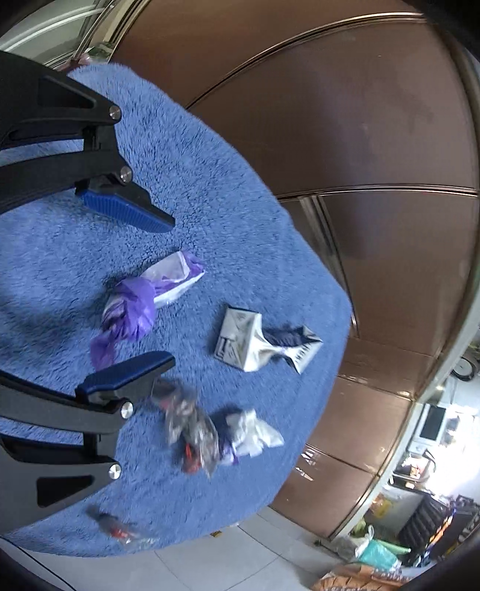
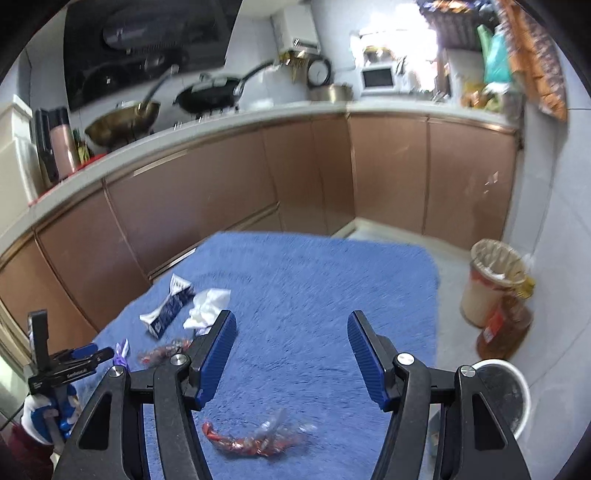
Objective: Collect trash
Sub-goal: 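Grasp the purple plastic bag with the left tool while the right tool grasps a purple wrapper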
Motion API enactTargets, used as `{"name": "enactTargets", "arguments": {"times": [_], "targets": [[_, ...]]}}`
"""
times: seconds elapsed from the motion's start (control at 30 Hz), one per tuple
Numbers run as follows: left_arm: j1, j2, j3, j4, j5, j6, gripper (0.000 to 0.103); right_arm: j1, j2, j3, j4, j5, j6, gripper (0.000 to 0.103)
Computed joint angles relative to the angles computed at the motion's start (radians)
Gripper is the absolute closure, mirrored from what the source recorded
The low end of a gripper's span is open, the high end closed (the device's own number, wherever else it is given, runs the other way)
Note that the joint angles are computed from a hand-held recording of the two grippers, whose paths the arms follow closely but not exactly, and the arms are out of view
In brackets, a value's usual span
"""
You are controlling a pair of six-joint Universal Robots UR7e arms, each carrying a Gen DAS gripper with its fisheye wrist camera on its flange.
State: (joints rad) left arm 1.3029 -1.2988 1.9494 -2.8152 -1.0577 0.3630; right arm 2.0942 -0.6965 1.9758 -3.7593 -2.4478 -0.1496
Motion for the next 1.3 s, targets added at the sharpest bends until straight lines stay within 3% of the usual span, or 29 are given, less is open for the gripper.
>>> {"name": "enactTargets", "arguments": {"times": [0.1, 0.17, 0.3, 0.37, 0.67, 0.97, 1.07, 1.13, 1.3], "targets": [[0.014, 0.035, -0.025, 0.008, 0.002, 0.001, 0.040, -0.049, 0.027, -0.051, 0.099, 0.072, 0.014, 0.043], [0.021, 0.050, -0.038, 0.018, -0.005, 0.000, 0.052, -0.073, 0.045, -0.088, 0.164, 0.117, 0.017, 0.043], [0.032, 0.072, -0.049, 0.010, -0.021, -0.002, 0.062, -0.116, 0.081, -0.160, 0.288, 0.206, 0.024, 0.043], [0.038, 0.082, -0.058, 0.015, -0.032, -0.003, 0.077, -0.138, 0.100, -0.196, 0.347, 0.250, 0.029, 0.043], [0.060, 0.097, -0.078, 0.017, -0.089, 0.012, 0.077, -0.209, 0.155, -0.296, 0.493, 0.379, 0.069, 0.043], [0.070, 0.099, -0.088, 0.029, -0.125, 0.018, 0.077, -0.258, 0.155, -0.314, 0.523, 0.461, 0.157, 0.054], [0.072, 0.103, -0.094, 0.030, -0.128, 0.018, 0.077, -0.273, 0.158, -0.316, 0.525, 0.501, 0.164, 0.064], [0.070, 0.104, -0.092, 0.027, -0.126, 0.017, 0.077, -0.273, 0.161, -0.318, 0.519, 0.511, 0.158, 0.080], [0.070, 0.102, -0.089, 0.020, -0.121, 0.019, 0.078, -0.271, 0.153, -0.303, 0.499, 0.522, 0.145, 0.096]]}}
